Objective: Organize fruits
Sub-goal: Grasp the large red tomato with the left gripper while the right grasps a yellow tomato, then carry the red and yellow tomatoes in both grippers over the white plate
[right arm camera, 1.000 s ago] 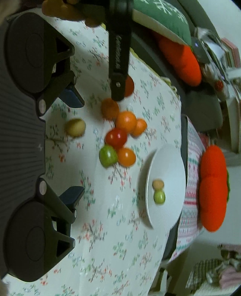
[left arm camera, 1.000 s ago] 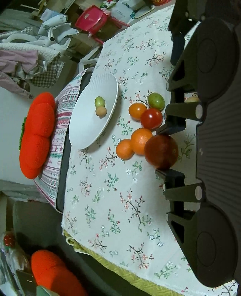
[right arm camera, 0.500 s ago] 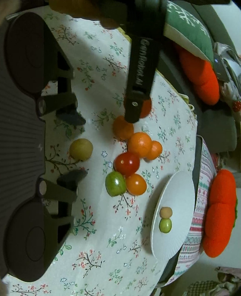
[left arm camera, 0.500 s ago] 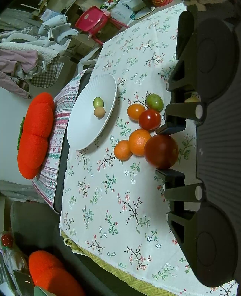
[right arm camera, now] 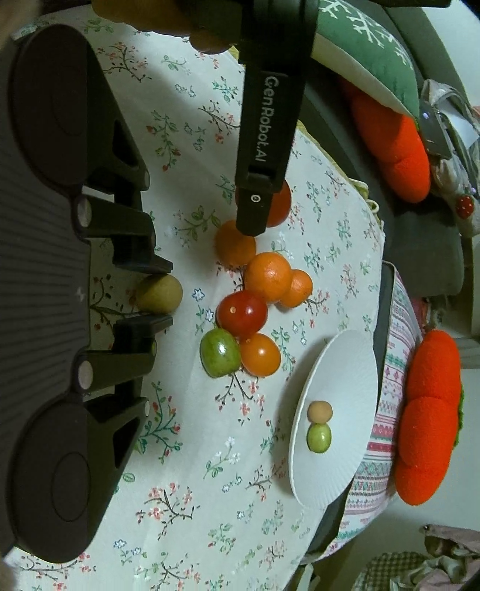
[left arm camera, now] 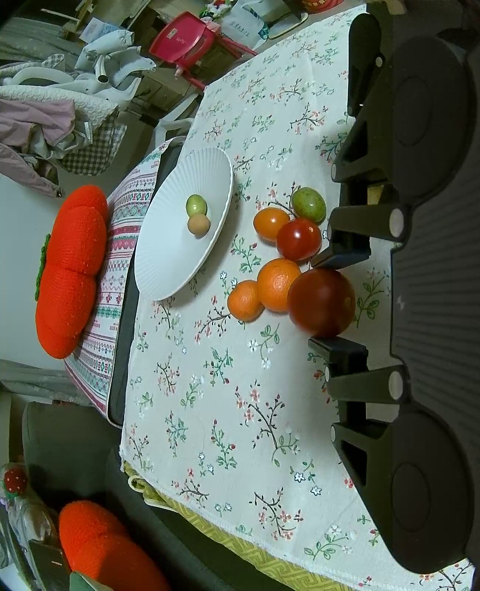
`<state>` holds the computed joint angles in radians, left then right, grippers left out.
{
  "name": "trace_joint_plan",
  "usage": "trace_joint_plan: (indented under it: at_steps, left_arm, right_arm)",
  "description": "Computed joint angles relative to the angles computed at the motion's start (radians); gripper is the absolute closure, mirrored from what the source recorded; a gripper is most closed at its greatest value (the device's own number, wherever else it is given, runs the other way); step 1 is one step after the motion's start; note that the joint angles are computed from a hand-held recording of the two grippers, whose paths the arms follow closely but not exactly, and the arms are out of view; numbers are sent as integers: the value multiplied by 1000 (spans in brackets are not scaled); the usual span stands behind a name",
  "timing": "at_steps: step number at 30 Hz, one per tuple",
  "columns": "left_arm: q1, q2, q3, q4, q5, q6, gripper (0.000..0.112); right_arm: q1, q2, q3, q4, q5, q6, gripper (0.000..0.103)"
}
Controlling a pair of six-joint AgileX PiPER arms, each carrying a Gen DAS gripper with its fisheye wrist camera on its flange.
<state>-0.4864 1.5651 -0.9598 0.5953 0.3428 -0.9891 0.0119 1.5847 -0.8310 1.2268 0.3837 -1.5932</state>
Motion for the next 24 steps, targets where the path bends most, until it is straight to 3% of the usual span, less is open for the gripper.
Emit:
trace_joint_plan:
  at_steps: [9,13,16,20,24]
  left_arm:
    - [-2,2,-4,23,-8,-18,88]
    - [-4,22,-28,92,-21,-63,88]
    - [7,54,-66,59,-49,2,88]
    - [5,99,-115,194,-49,-72,88]
    - [24,141,-157,187,-78,-34,88]
  right_arm:
    - [7,-7,7,30,-31,-15,82]
    - [-6,-25,16,104,-31,-74,82]
    - [-19,-37,14,179,-31,-135,82]
    - [-61,-25,-31,241,-8,-172,82]
    - [-90,21,-100,279,-7,-179,82]
